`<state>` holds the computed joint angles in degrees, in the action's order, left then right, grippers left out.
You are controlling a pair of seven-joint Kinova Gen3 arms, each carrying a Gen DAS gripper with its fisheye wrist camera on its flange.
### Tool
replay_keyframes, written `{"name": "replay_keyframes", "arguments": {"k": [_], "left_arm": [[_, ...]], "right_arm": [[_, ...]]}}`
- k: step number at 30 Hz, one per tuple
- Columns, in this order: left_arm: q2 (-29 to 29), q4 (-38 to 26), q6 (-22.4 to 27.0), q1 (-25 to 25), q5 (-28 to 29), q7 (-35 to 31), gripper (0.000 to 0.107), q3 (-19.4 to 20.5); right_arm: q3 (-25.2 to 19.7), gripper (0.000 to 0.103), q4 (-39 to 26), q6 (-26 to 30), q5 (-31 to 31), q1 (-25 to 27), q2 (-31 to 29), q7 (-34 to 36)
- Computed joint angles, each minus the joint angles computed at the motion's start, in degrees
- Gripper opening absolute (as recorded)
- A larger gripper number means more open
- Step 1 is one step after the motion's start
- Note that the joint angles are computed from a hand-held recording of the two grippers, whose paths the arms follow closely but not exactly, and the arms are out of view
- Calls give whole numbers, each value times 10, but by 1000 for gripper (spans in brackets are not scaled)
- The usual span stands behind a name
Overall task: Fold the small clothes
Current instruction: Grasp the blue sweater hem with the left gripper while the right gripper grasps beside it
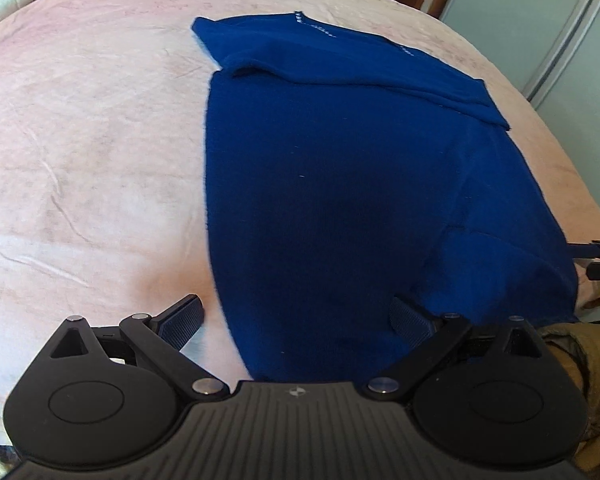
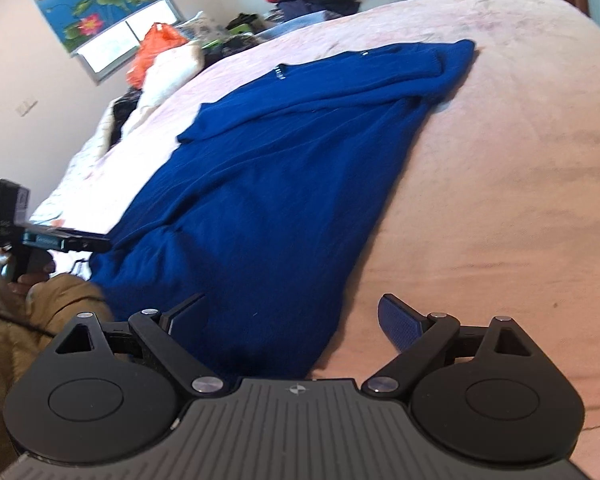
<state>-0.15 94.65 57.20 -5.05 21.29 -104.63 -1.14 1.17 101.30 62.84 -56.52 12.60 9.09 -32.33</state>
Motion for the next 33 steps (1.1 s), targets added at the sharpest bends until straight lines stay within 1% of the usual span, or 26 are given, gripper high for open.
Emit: {"name": "replay_keyframes", "arguments": {"k": [1,5,7,10,11,13,16,17,18,19,20,21,23,25,27,29,30,31,32,33], "left_arm": [[1,1,2,1,12,-13,100,0],[6,1,1,12,28,-40,100,10],[13,-3,5,13,51,-55,97,11],[28,-15,4,14,79,-65,85,16],[36,-21,5,14,88,-67,79,18],[52,-35,-2,18,89,-64,78,26],[69,-49,-27,32,74,-56,68,39],[72,-52,-37,38,64,-51,64,43],[76,-56,-47,45,49,-43,53,46],[81,-63,-54,53,31,-28,47,49],[86,-68,-60,59,20,-21,37,49],[91,-73,-64,57,19,-21,32,53],[104,-84,-65,50,33,-20,28,55],[112,-87,-77,46,43,-16,27,58],[112,-82,-98,51,38,-1,27,60],[108,-79,-104,55,27,6,27,62],[105,-78,-104,55,25,3,28,63],[102,-76,-102,53,25,-7,29,65],[98,-73,-100,49,30,-20,30,66],[97,-72,-98,45,36,-32,33,66]], "right_arm": [[-1,91,-2,11,-7,2,5,4],[-14,89,-8,39,-37,1,26,24],[-23,88,-14,46,-49,-5,38,30],[-36,86,-23,49,-69,-14,56,34],[-40,84,-27,44,-74,-18,60,33],[-47,79,-33,33,-82,-27,68,33],[-55,55,-45,-4,-75,-47,72,23],[-56,35,-53,-16,-63,-55,75,9],[-57,25,-60,-33,-49,-65,76,-9],[-55,14,-67,-45,-37,-73,77,-23],[-61,11,-75,-51,-32,-71,82,-27],[-65,10,-80,-59,-28,-70,83,-27],[-68,10,-89,-94,-5,-81,77,-37],[-74,10,-98,-127,8,-86,75,-39],[-79,10,-105,-162,15,-90,76,-39],[-87,12,-122,-166,22,-83,90,-58],[-89,21,-127,-169,35,-83,93,-81],[-84,27,-129,-170,40,-88,95,-97],[-86,35,-129,-164,35,-83,99,-104],[-96,43,-125,-151,24,-67,99,-102]]}}
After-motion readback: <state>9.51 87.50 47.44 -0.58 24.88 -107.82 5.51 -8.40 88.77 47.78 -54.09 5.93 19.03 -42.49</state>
